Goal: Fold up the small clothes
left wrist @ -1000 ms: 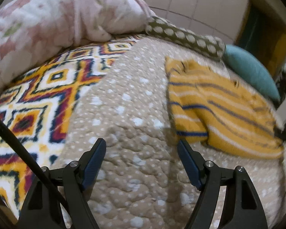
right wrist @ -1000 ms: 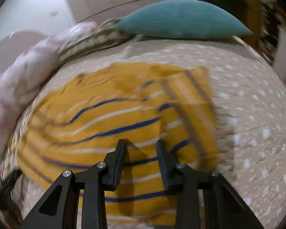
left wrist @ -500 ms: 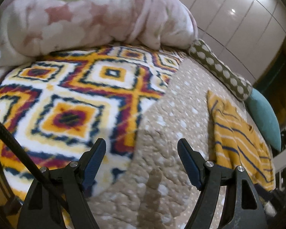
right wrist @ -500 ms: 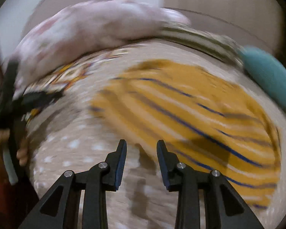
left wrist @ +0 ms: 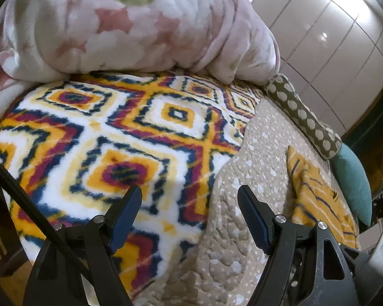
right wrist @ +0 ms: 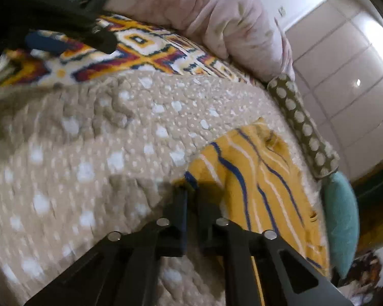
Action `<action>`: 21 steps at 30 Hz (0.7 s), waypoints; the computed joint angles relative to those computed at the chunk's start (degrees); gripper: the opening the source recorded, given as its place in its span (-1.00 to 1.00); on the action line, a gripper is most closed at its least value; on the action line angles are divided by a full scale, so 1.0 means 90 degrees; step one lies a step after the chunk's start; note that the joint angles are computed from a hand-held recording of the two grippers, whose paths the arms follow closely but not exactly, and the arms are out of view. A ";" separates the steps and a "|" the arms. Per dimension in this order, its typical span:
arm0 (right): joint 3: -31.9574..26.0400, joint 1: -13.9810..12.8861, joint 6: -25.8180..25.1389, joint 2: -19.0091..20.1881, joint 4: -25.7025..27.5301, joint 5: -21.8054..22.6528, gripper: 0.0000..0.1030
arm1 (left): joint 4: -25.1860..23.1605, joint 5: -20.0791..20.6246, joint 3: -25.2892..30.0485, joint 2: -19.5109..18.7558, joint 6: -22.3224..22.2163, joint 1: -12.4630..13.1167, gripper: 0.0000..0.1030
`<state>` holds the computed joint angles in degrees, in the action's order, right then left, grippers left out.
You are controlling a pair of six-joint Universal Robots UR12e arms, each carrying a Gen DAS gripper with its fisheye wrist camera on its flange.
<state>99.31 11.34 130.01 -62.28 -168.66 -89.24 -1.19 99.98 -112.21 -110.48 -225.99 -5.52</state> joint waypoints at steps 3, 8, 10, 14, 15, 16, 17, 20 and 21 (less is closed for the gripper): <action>-0.0393 -0.0054 0.0886 -0.0086 0.0941 0.0978 -0.99 | 0.0034 -0.0042 -0.0045 0.0010 -0.0136 0.0059 0.48; -0.0576 -0.0134 0.1246 -0.0251 0.1355 0.1981 -0.97 | 0.0054 -0.0120 -0.0084 0.0019 -0.0226 0.0104 0.48; -0.0547 -0.0269 0.1503 -0.0358 0.1321 0.2050 -0.97 | 0.0077 -0.0115 -0.0089 0.0024 -0.0234 0.0103 0.48; -0.0261 -0.0462 0.1562 -0.0525 0.0946 0.1413 -0.83 | 0.0059 -0.0115 -0.0077 0.0023 -0.0198 0.0088 0.48; -0.0242 -0.0484 0.1488 -0.0522 0.0980 0.1277 -0.63 | 0.0042 -0.0103 -0.0069 0.0021 -0.0174 0.0078 0.48; -0.0218 -0.0503 0.1406 -0.0514 0.1057 0.1147 -0.38 | 0.0031 -0.0091 -0.0066 0.0022 -0.0168 0.0071 0.48; -0.0188 -0.0523 0.1337 -0.0501 0.1125 0.1045 -0.28 | 0.0013 -0.0068 -0.0058 0.0021 -0.0164 0.0062 0.48; -0.0033 -0.0496 0.1101 -0.0450 0.1063 0.0748 -0.19 | -0.0046 -0.0062 -0.0039 0.0014 -0.0168 0.0054 0.48; 0.0030 -0.0449 0.0985 -0.0409 0.0912 0.0627 -0.17 | -0.0074 -0.0063 -0.0031 0.0011 -0.0163 0.0053 0.48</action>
<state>99.58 7.30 138.87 -65.97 -160.45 -83.60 -1.86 99.42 -112.49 -110.38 -227.45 -5.05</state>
